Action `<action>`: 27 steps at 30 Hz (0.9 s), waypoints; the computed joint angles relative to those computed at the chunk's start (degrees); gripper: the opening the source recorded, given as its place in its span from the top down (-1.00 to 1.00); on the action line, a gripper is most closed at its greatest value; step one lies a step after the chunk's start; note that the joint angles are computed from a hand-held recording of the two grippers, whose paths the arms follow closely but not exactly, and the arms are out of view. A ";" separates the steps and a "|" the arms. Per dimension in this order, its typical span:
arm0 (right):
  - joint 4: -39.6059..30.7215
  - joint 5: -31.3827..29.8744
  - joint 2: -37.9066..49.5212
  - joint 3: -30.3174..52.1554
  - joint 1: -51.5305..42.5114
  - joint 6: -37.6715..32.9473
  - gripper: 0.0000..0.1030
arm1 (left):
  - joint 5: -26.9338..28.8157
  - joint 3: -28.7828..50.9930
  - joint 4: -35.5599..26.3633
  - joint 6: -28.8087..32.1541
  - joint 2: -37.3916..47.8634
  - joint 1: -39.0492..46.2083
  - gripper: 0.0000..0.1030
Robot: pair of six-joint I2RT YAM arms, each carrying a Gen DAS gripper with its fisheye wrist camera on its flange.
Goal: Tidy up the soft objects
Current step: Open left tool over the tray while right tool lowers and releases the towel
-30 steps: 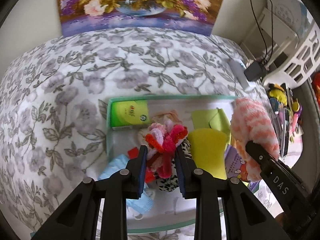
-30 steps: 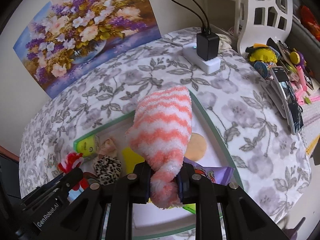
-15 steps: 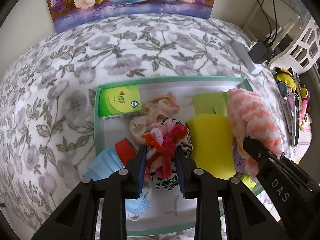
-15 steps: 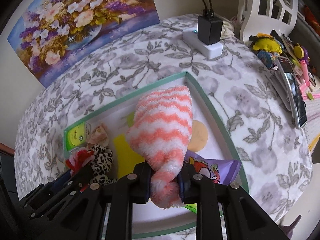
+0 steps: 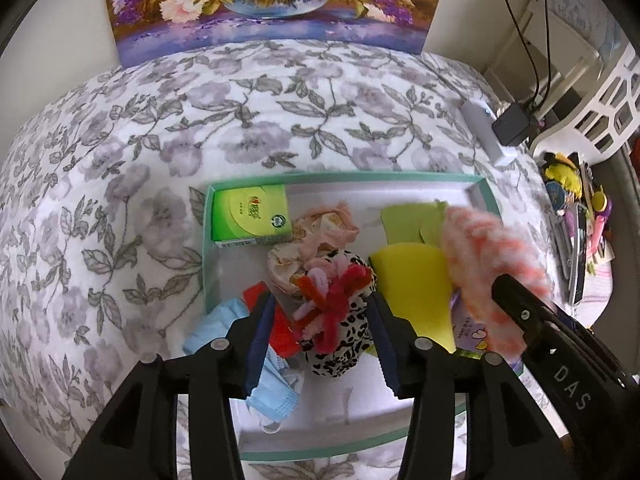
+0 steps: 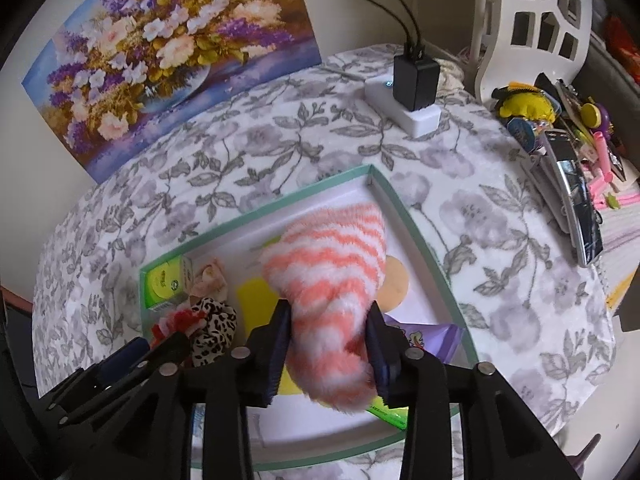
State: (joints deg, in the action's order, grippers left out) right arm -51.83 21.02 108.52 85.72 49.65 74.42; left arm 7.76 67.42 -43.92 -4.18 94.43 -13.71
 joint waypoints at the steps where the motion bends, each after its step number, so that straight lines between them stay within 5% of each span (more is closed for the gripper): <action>1: -0.25 0.54 -0.43 0.08 0.14 0.17 0.20 | 0.24 0.10 -0.16 0.05 -0.25 0.33 0.01; 5: -1.16 1.99 -1.58 0.25 0.53 0.84 -0.15 | 0.81 0.65 -0.78 -0.06 -0.89 1.70 -0.05; 15: -0.35 2.11 -2.13 -0.74 0.45 0.96 -0.41 | -0.49 1.52 -0.22 -0.83 -0.75 5.78 -0.30; 20: -2.33 2.78 -0.64 0.78 0.54 0.39 -0.80 | -1.30 1.63 0.44 -1.75 0.59 8.04 -0.63; 27: -3.42 2.55 0.54 1.68 0.47 -0.01 -1.00 | -3.53 1.34 1.78 -2.68 1.34 10.55 -0.65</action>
State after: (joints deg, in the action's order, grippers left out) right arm -55.26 23.56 109.06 87.40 50.12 74.41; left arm 4.23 68.77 -42.15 -6.86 95.77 -3.16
